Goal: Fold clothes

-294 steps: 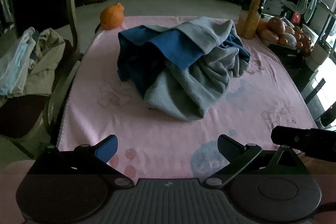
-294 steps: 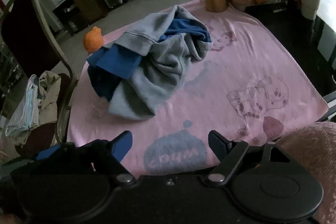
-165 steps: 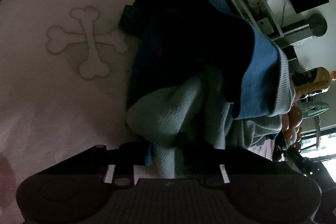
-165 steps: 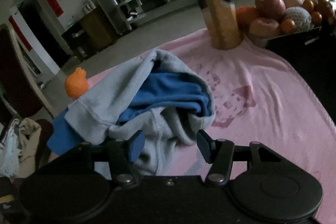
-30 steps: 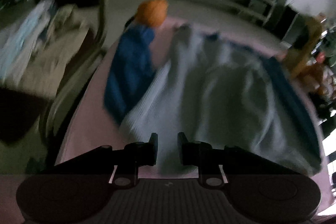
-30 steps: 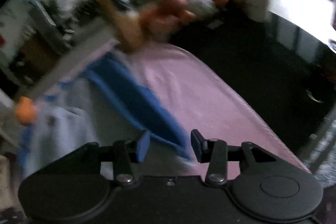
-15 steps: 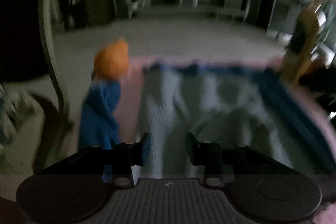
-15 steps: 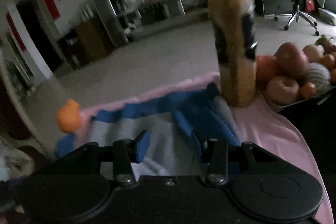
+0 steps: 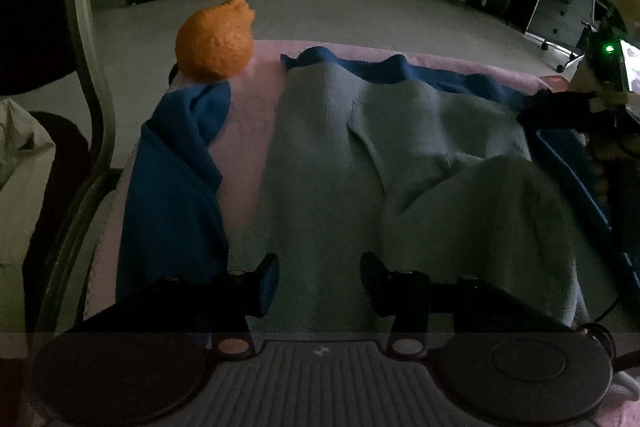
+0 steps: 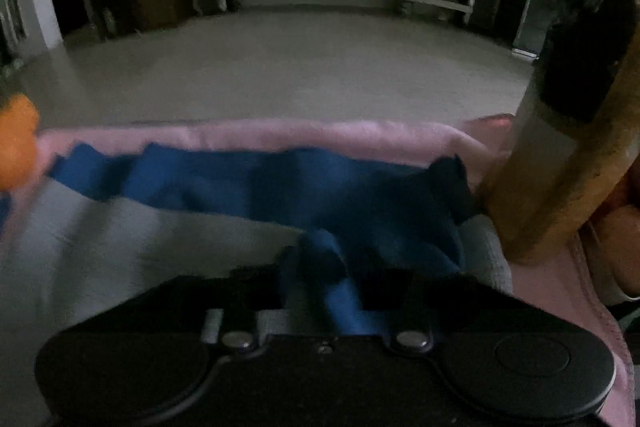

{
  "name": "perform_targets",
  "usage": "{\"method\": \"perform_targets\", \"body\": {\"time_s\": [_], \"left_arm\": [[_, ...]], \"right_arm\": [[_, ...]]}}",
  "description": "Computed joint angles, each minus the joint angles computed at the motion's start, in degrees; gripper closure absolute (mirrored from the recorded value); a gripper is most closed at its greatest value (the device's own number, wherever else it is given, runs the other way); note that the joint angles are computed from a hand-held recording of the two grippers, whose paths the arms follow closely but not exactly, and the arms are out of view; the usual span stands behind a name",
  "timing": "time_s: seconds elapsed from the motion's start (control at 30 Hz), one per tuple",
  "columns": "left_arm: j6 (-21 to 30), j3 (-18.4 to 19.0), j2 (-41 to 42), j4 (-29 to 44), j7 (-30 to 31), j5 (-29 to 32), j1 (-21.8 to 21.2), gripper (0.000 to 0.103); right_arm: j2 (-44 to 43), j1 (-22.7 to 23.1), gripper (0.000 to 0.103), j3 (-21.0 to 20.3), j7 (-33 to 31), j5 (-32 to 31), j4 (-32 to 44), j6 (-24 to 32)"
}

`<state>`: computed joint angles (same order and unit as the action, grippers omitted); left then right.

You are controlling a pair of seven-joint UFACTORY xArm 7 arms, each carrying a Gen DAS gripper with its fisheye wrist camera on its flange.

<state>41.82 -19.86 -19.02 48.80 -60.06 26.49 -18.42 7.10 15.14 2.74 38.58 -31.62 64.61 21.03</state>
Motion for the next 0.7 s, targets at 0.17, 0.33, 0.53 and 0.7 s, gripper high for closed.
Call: {"method": "perform_targets", "body": {"time_s": [0.17,0.33,0.53,0.7], "left_arm": [[-1.4,-0.7,-2.2,-0.5,0.2,0.4,-0.9,0.058],[-2.8,-3.7,-4.0,1.3,-0.4,-1.0,-2.3,0.058],[-1.7,-9.1,1.2,10.2,-4.0,-1.6,-5.4,0.058],[4.0,-12.7,12.4,21.8,-6.2,4.5,-9.7,0.058]], "right_arm": [[-12.5,-2.7,0.1,-1.3,9.5,-3.1,-11.1,-6.3],[-34.6,-3.8,0.1,-7.9,1.1,9.8,-27.1,-10.5],[-50.5,-11.2,0.1,-17.1,-7.3,13.6,-36.8,-9.5],[-47.9,-18.6,0.1,-23.9,-13.2,15.7,-37.2,-9.7]]}}
